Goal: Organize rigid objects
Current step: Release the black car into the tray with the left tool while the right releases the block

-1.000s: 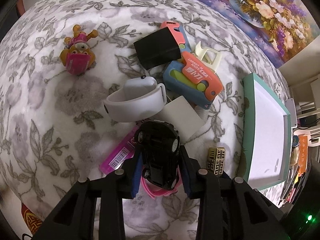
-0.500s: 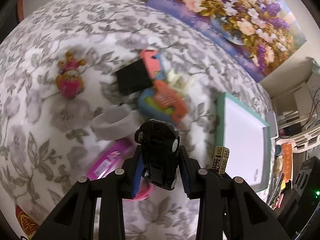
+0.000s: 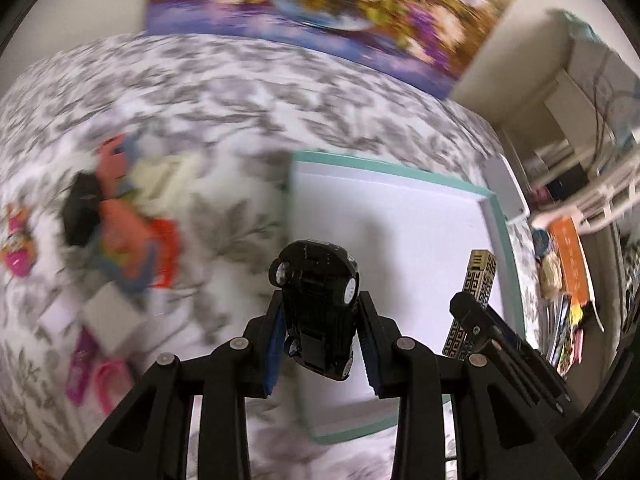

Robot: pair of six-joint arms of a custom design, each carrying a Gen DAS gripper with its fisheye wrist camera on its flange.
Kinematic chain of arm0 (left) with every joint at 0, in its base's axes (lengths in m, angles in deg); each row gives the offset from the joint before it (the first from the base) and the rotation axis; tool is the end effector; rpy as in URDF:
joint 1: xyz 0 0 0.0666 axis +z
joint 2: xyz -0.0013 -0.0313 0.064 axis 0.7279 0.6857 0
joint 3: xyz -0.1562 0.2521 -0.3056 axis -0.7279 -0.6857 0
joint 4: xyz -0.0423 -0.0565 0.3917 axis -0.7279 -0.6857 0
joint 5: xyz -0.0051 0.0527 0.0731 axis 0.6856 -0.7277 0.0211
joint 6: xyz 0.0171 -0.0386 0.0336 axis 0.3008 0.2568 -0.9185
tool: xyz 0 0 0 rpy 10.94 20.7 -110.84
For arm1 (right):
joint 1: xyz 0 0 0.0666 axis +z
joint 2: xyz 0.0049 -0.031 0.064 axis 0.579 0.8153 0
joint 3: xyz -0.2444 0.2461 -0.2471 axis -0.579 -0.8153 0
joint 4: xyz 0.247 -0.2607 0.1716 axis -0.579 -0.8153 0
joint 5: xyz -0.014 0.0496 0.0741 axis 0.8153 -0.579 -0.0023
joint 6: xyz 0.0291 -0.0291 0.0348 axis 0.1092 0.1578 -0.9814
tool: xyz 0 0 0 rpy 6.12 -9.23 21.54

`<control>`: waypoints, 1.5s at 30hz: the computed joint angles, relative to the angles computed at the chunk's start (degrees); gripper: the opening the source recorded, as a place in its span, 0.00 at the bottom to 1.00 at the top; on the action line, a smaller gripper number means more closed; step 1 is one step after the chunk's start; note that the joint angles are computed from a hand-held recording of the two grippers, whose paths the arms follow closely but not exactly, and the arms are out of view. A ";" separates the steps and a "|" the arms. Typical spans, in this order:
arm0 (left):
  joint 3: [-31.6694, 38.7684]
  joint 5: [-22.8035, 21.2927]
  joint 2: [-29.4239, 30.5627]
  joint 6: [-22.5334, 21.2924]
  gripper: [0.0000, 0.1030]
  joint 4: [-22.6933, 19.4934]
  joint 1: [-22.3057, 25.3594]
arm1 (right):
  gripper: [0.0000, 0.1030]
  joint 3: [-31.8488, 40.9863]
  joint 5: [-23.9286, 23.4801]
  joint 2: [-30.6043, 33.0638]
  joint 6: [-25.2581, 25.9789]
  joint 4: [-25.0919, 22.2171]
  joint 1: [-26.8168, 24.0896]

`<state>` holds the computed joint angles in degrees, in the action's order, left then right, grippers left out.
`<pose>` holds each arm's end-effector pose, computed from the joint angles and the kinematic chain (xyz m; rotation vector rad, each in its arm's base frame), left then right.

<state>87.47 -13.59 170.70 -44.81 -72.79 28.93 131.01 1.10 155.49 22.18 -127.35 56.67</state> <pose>0.6608 -0.2185 0.4145 -0.0390 2.7530 -0.4265 0.6301 0.2369 0.4113 0.3864 2.5844 0.0638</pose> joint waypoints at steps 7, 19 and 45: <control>8.89 -1.19 6.16 -4.02 0.34 -3.76 -3.13 | 0.22 -3.46 1.67 -1.25 -2.01 1.05 -3.88; 17.63 -0.37 13.01 -6.92 0.35 -7.58 -4.90 | 0.22 -4.17 5.91 0.45 -1.32 -0.02 -7.41; 17.41 -0.56 12.58 -8.43 0.84 -7.91 -4.88 | 0.61 -6.74 7.18 -0.54 -3.24 -0.07 -8.11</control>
<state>104.89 -14.15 183.28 -53.24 -80.69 24.04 124.27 8.28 154.95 18.94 -127.42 48.56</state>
